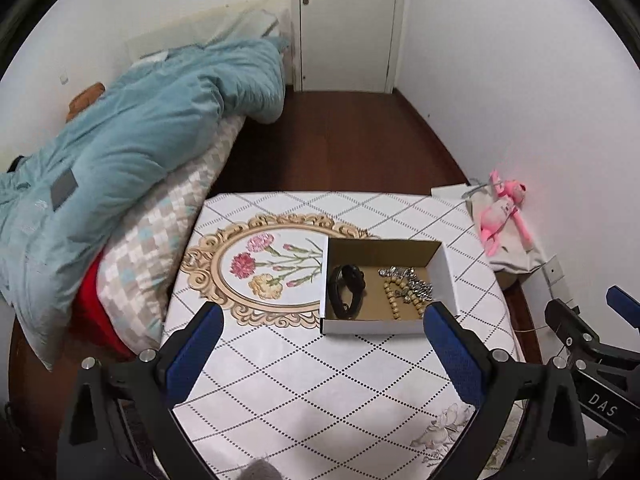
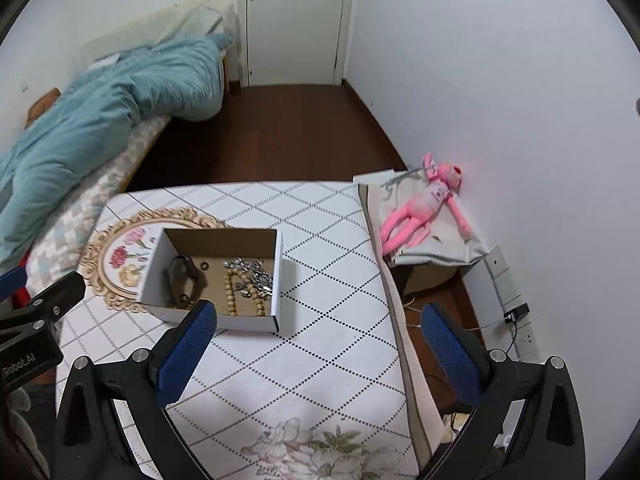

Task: Organize jewelry

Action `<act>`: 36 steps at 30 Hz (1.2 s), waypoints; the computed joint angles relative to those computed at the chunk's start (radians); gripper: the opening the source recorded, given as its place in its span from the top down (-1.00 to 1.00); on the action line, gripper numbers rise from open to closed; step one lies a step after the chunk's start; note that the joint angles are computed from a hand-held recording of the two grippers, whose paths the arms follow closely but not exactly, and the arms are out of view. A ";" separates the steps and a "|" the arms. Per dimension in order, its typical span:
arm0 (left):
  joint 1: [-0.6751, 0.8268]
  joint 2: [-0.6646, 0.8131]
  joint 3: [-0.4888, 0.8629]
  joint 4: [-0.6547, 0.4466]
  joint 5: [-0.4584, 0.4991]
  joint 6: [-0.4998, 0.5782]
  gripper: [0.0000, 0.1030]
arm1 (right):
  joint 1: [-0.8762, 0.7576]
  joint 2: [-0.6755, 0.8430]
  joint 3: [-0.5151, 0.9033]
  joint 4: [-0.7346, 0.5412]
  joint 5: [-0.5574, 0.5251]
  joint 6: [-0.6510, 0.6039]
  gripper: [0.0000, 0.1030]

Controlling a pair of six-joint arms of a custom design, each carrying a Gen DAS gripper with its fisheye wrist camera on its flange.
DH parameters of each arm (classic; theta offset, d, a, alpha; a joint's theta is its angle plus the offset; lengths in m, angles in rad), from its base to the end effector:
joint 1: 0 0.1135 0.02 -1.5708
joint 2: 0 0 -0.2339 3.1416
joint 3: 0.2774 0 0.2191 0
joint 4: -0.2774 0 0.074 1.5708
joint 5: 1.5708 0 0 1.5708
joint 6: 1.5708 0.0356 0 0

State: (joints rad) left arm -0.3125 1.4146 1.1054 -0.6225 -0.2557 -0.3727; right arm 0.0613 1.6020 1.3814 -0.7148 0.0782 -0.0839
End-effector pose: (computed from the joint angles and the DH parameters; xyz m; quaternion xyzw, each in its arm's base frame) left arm 0.2571 -0.0736 0.2505 -0.0684 0.9400 0.0093 0.3341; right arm 0.3106 0.0163 0.2716 -0.0567 0.9476 -0.0407 0.3117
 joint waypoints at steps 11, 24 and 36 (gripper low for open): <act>-0.095 -0.214 0.029 -0.171 -0.072 -0.047 -0.99 | 0.002 -0.250 0.033 -0.165 0.007 0.005 -1.00; -0.117 -0.274 0.110 -0.314 -0.070 -0.065 -0.99 | 0.038 -0.320 0.153 -0.328 0.022 0.020 -1.00; -0.030 -0.137 0.243 -0.348 -0.015 -0.020 -0.99 | 0.051 -0.158 0.319 -0.383 0.030 0.039 -1.00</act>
State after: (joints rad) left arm -0.3423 1.2780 1.3485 -0.9709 -0.2704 -0.3923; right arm 0.1123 1.4444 1.7002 -1.0976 0.1085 -0.0451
